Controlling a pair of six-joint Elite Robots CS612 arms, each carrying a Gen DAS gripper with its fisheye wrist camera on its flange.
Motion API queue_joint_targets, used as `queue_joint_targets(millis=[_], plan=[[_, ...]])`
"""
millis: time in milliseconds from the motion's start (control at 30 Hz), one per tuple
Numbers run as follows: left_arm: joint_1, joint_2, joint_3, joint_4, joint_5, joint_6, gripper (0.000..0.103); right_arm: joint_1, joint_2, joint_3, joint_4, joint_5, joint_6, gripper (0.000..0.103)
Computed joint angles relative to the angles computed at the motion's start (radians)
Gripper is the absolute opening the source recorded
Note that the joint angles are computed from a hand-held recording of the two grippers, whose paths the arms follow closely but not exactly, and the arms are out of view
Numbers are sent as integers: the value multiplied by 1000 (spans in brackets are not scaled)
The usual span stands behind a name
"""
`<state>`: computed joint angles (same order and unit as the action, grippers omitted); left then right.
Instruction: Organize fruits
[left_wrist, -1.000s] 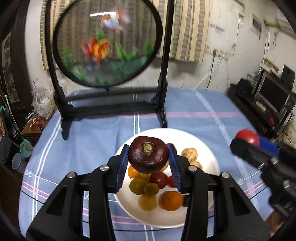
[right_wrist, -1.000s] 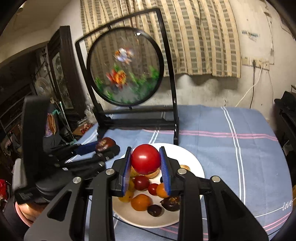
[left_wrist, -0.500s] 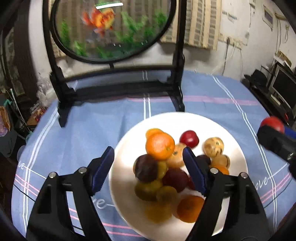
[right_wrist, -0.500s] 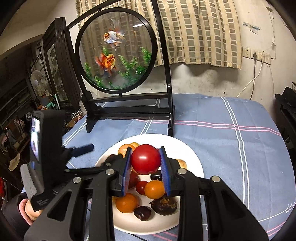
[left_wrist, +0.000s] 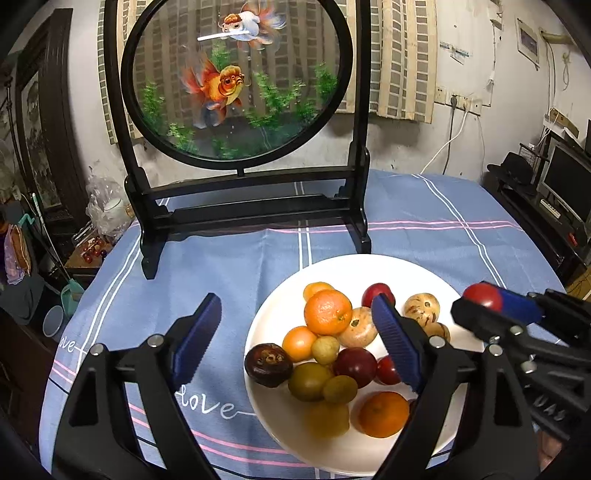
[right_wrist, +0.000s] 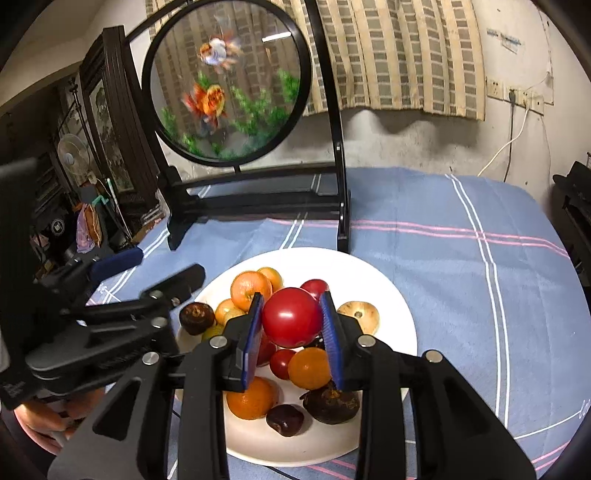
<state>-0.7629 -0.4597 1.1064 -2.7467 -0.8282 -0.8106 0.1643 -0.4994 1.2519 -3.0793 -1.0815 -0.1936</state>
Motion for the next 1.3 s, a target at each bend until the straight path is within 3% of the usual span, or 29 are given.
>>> queue_joint_targets(millis=[267, 500, 667, 833, 967, 1300], plan=[[-2, -9, 13, 2, -1, -16, 85, -1, -10, 17, -22, 1, -1, 40], [-26, -43, 73, -45, 23, -24, 89, -11, -47, 84, -58, 24, 12, 50], [-54, -78, 127, -51, 62, -43, 93, -17, -82, 152, -101, 16, 7, 60], [-94, -119, 193, -28, 122, -76, 96, -28, -130, 240, -135, 2, 6, 63], [-128, -147, 248, -16, 170, -116, 98, -38, -168, 325, -190, -12, -10, 77], [-202, -211, 382, -19, 175, -217, 98, -58, -247, 525, -329, -48, -85, 79]])
